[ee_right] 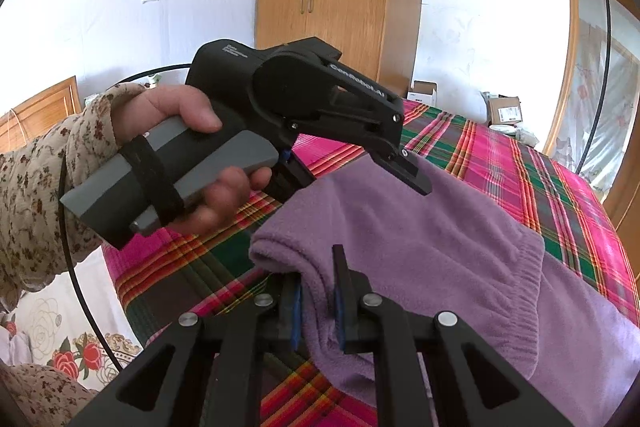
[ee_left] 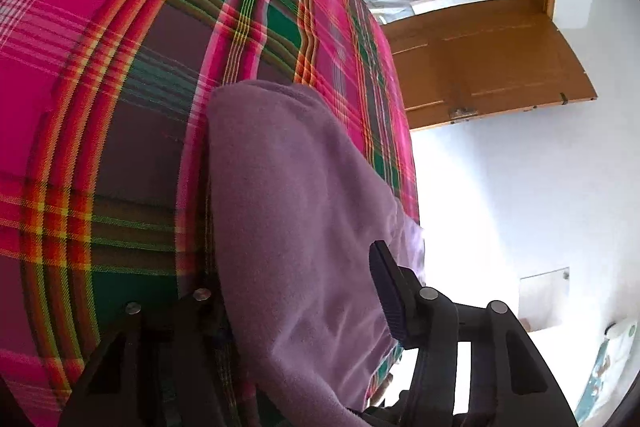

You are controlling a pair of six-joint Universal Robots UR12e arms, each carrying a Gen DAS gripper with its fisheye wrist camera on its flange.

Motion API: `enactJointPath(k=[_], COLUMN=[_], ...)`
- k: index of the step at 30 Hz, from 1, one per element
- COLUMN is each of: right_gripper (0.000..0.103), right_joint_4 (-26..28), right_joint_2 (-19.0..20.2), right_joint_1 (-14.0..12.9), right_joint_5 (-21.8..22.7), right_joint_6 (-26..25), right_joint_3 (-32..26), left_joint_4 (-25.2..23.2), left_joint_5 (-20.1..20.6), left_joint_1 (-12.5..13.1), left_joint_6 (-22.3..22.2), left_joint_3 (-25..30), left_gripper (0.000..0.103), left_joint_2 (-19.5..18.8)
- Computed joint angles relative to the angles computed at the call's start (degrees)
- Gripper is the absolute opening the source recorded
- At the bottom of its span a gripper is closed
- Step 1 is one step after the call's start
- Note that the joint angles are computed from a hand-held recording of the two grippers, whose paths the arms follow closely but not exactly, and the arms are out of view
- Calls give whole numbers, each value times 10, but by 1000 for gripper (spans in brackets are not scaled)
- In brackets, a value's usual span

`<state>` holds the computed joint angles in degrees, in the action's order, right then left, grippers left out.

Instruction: Fold clothes

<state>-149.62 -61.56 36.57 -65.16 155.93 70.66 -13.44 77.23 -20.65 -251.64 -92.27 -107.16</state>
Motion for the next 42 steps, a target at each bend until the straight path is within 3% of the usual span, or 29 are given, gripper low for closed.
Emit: enactJointPath(k=[2, 3, 5, 8, 13, 14, 16, 17, 26, 32, 42], right_gripper=[13, 13, 13, 13, 12, 12, 11, 11, 11, 11, 11], right_joint_4=[0, 0, 0, 2, 7, 6, 3, 1, 5, 41, 89], right_joint_2=[-1, -2, -1, 1, 6, 7, 9, 11, 20, 30, 30], right_joint_1=[0, 0, 1, 4, 11, 13, 16, 18, 25, 36, 55], right_joint_5=[-2, -3, -7, -13, -27, -29, -31, -30, 7, 39, 81], right_joint_6=[0, 0, -2, -7, -17, -19, -20, -20, -37, -55, -72], right_joint_3=[1, 1, 1, -2, -12, -14, -19, -22, -38, -55, -65], left_joint_4=[2, 2, -23, 7, 25, 35, 59, 55, 48, 37, 25], left_joint_5=[1, 2, 18, 26, 58, 57, 96, 88, 148, 167, 207], left_joint_1=[0, -1, -3, -4, -8, -9, -34, -30, -41, -32, -32], left_joint_6=[-3, -5, 1, -17, 1, 9, 3, 10, 11, -1, -21], left_joint_3=[2, 3, 6, -2, 7, -11, -85, -93, -130, -190, -246], left_gripper=[53, 47, 14, 12, 10, 10, 10, 10, 10, 10, 10], left_joint_2=[-3, -4, -3, -6, -12, 0, 54, 63, 112, 164, 208])
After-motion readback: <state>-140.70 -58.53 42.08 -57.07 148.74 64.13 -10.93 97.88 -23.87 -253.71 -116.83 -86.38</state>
